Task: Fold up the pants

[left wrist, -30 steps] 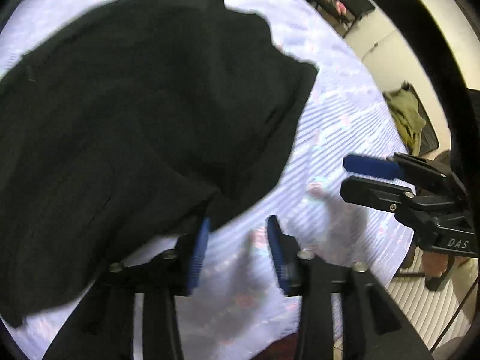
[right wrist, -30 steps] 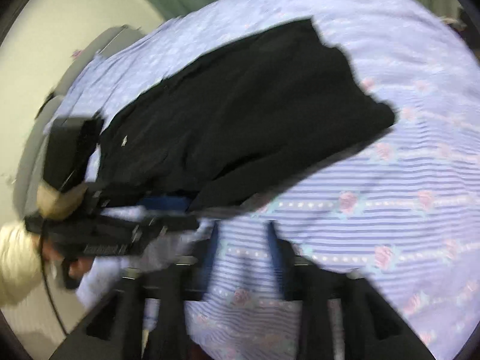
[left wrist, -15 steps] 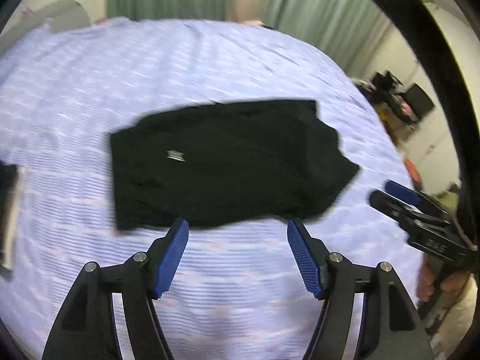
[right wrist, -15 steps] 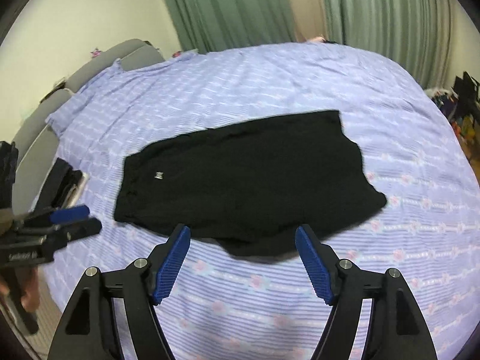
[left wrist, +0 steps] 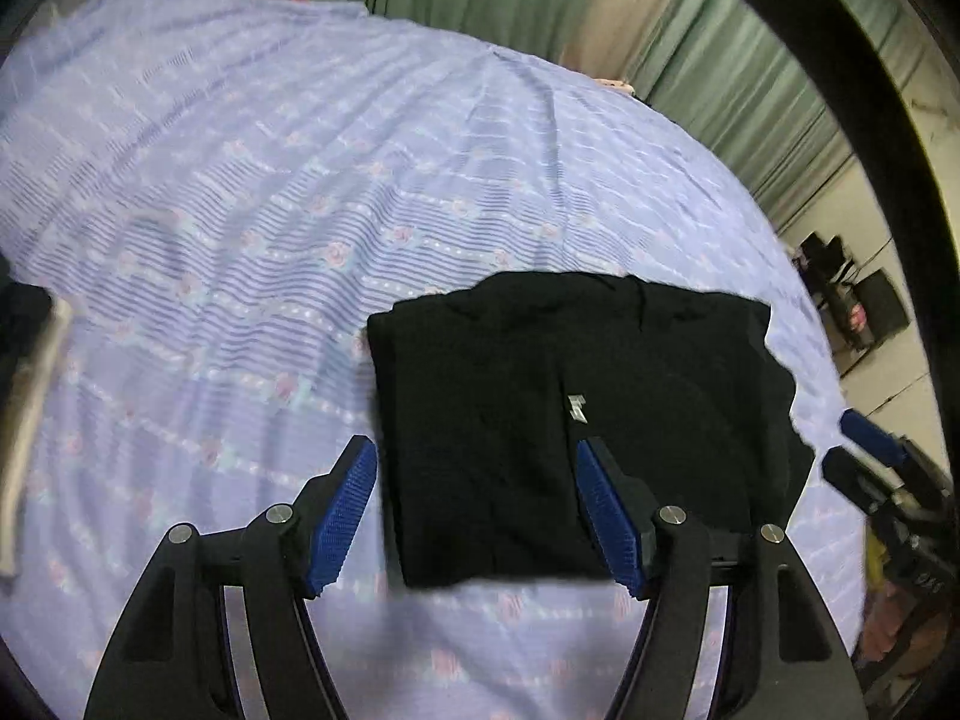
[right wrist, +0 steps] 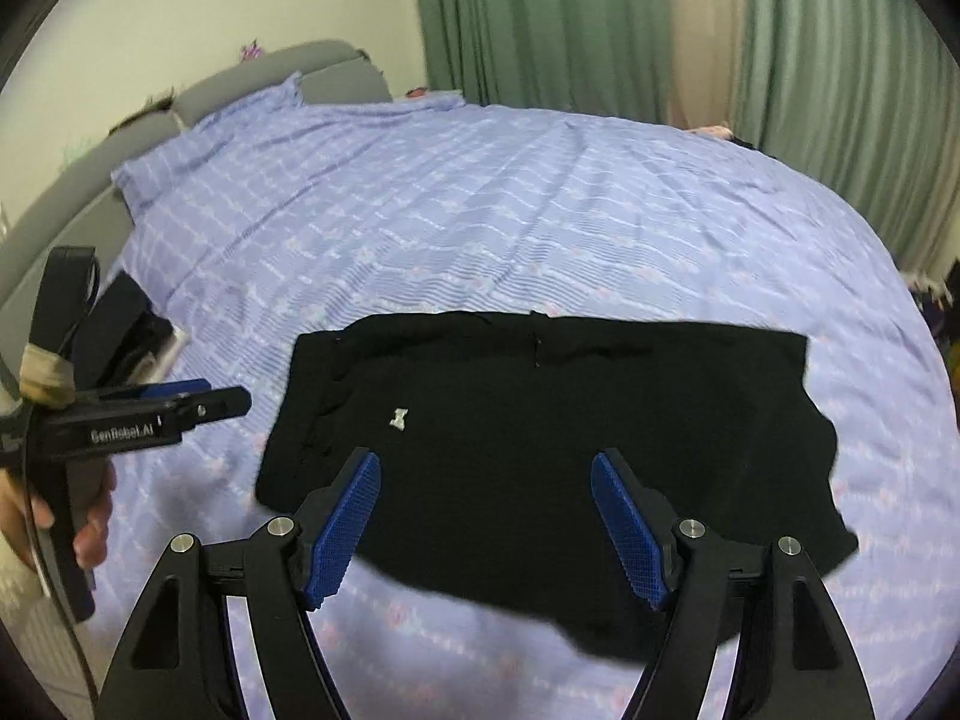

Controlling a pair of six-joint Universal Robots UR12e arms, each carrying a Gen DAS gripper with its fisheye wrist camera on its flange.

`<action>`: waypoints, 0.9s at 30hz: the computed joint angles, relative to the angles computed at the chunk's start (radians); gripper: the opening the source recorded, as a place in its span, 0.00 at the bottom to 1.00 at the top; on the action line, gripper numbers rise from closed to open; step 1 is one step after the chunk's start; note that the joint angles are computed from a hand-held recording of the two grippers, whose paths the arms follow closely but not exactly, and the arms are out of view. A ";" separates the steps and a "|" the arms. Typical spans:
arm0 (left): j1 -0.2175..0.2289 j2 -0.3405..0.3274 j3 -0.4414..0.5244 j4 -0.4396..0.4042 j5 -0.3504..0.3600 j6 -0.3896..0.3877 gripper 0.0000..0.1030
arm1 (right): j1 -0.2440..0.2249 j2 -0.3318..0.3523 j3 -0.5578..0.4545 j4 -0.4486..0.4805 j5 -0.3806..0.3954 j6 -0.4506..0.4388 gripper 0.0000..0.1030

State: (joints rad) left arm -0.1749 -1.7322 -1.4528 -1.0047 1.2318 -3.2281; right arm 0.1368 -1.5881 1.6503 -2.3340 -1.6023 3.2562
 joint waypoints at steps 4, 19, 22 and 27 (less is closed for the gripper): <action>0.019 -0.065 0.026 -0.001 -0.039 -0.032 0.66 | -0.006 0.058 -0.030 0.008 0.010 -0.009 0.71; 0.011 -0.194 0.084 0.021 -0.078 -0.060 0.66 | -0.034 0.157 -0.051 0.010 0.085 0.067 0.71; 0.013 -0.200 0.073 0.049 -0.108 -0.120 0.50 | -0.035 0.161 -0.051 0.003 0.094 0.077 0.71; 0.023 -0.172 0.055 0.107 -0.124 -0.189 0.20 | -0.032 0.162 -0.057 -0.012 0.115 0.079 0.71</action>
State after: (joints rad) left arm -0.1524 -1.9045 -1.3981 -0.8979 1.1083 -3.4175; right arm 0.1050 -1.4257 1.5936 -2.3456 -1.4875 3.3353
